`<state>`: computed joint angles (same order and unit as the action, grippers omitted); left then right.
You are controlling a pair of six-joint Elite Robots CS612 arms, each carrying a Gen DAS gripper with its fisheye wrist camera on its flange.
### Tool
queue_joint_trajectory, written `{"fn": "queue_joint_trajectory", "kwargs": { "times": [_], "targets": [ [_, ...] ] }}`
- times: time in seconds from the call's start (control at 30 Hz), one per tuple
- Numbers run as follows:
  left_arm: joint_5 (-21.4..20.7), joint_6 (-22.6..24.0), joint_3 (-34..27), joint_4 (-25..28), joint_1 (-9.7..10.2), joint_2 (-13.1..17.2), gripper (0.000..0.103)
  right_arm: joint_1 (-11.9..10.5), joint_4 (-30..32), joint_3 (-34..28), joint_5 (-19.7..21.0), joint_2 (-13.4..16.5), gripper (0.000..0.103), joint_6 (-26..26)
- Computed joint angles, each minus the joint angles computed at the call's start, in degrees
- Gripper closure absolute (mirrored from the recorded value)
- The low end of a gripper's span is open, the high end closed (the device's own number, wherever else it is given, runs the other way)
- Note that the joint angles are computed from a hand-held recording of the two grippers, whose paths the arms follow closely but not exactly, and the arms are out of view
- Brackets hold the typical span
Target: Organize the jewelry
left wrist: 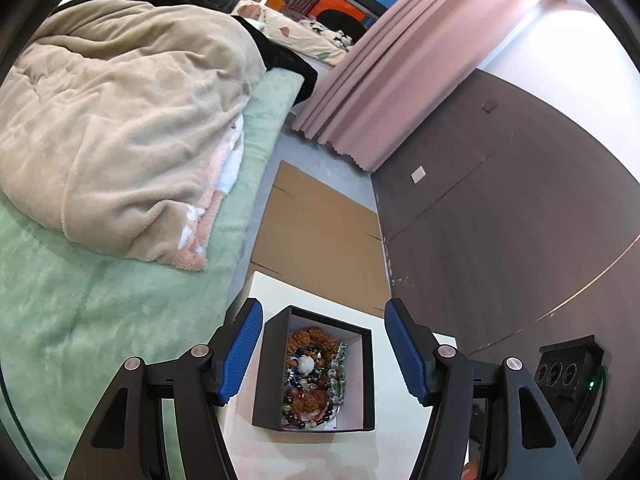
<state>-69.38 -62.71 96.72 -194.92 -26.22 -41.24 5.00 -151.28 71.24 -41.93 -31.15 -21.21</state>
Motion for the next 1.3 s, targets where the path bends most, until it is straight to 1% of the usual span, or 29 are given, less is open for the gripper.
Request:
{"fn": "queue_joint_trajectory", "kwargs": {
  "times": [0.07, 0.13, 0.2, 0.27, 0.33, 0.47, 0.57, 0.67, 0.77, 0.8, 0.87, 0.93, 1.03, 1.1, 1.17, 1.3],
  "targets": [
    [-0.08, 0.29, -0.17, 0.22, -0.07, 0.02, 0.038, -0.25, 0.0, 0.06, -0.78, -0.19, 0.041, 0.58],
    [-0.19, 1.09, -0.47, 0.76, -0.24, 0.03, 0.036, -0.53, -1.62, 0.76, -2.26, -0.56, 0.041, 1.16],
    [-0.06, 1.73, -0.71, 1.15, -0.46, 0.06, 0.03, -0.79, -1.81, 1.23, -3.83, -0.97, 0.041, 1.33],
    [0.84, 2.29, -1.01, 1.3, -0.89, 0.18, 0.018, -1.04, -2.24, 1.64, -5.22, -1.34, 0.041, 1.62],
    [1.45, 3.63, -1.51, 1.58, -1.3, 0.44, 0.011, -1.21, -3.66, 2.24, -7.71, -1.79, 0.041, 2.16],
    [0.59, 6.69, -2.74, 2.98, -1.85, 0.79, 0.01, -1.74, -7.72, 3.82, -11.74, -2.68, 0.041, 2.96],
    [0.6, 8.65, -3.56, 4.53, -2.49, 0.95, 0.005, -2.33, -9.78, 4.61, -13.57, -3.2, 0.041, 3.4],
    [0.56, 9.75, -4.25, 6.28, -3.04, 1.04, 0.004, -2.91, -11.14, 5.22, -15.28, -3.68, 0.041, 4.06],
    [1.71, 10.32, -4.59, 7.55, -3.74, 1.01, 0.004, -3.54, -11.6, 5.64, -16.31, -4.07, 0.04, 4.84],
    [2.29, 10.67, -4.63, 8.06, -4.04, 0.93, 0.004, -3.71, -11.71, 5.87, -16.53, -4.24, 0.039, 4.94],
    [3.84, 11.42, -4.73, 9.05, -4.68, 0.76, 0.003, -4.05, -12.68, 6.4, -16.96, -4.52, 0.028, 5.34],
    [5.59, 12.51, -4.75, 9.52, -5.43, 0.61, 0.0, -4.3, -13.76, 7.06, -17.48, -4.9, 0.024, 5.55],
    [8.55, 14.3, -4.83, 10.51, -6.52, 0.32, 0.0, -4.79, -13.72, 7.76, -17.1, -5.48, 0.023, 5.56],
    [10.0, 15.02, -4.87, 11.69, -7.06, 0.05, 0.0, -4.92, -13.64, 8.12, -17.8, -5.8, 0.021, 5.74],
    [11.07, 15.45, -4.85, 12.58, -7.54, -0.17, 0.0, -5.1, -13.34, 8.49, -18.17, -6.09, 0.009, 5.86],
    [13.76, 17.75, -4.64, 13.27, -8.61, -0.45, 0.0, -5.13, -15.25, 9.85, -19.85, -6.7, 0.008, 5.77]
  ]
}}
